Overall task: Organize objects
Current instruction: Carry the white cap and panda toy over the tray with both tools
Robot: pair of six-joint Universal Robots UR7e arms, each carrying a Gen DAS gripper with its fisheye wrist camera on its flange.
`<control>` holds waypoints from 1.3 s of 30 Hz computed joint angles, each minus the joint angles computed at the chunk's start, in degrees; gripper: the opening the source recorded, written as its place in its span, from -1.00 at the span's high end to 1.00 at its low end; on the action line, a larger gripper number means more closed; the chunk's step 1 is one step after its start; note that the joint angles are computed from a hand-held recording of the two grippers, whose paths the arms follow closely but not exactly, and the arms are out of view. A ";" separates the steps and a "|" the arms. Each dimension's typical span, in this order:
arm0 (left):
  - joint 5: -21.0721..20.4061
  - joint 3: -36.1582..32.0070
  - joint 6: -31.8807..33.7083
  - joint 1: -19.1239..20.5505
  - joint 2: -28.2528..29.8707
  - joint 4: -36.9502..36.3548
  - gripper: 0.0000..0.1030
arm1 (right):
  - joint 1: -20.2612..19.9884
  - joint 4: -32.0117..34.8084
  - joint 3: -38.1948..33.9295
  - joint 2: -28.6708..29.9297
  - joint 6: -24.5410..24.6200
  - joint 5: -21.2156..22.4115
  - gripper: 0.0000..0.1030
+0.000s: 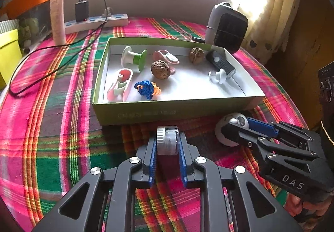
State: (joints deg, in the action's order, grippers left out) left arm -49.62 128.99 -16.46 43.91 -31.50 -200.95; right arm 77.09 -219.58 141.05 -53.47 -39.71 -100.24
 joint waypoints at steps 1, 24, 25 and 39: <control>0.11 0.00 -0.21 -0.04 -0.02 0.08 0.67 | -0.05 0.11 -0.01 -0.03 0.01 0.16 0.33; 3.11 0.79 -2.71 -2.22 -0.30 1.57 0.67 | -0.84 0.02 0.94 -1.09 -1.29 2.96 0.35; 3.15 0.77 -2.74 -2.27 -0.34 1.58 0.67 | -0.84 0.02 1.04 -1.19 -1.42 3.12 0.35; 3.16 1.34 -2.61 -3.77 -0.87 0.04 0.67 | -1.54 0.19 2.53 -3.68 -1.61 5.97 0.35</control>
State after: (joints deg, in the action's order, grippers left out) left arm -46.46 130.33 -19.07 40.14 -32.36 -200.90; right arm 75.55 -219.39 143.58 -57.15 -41.32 -94.26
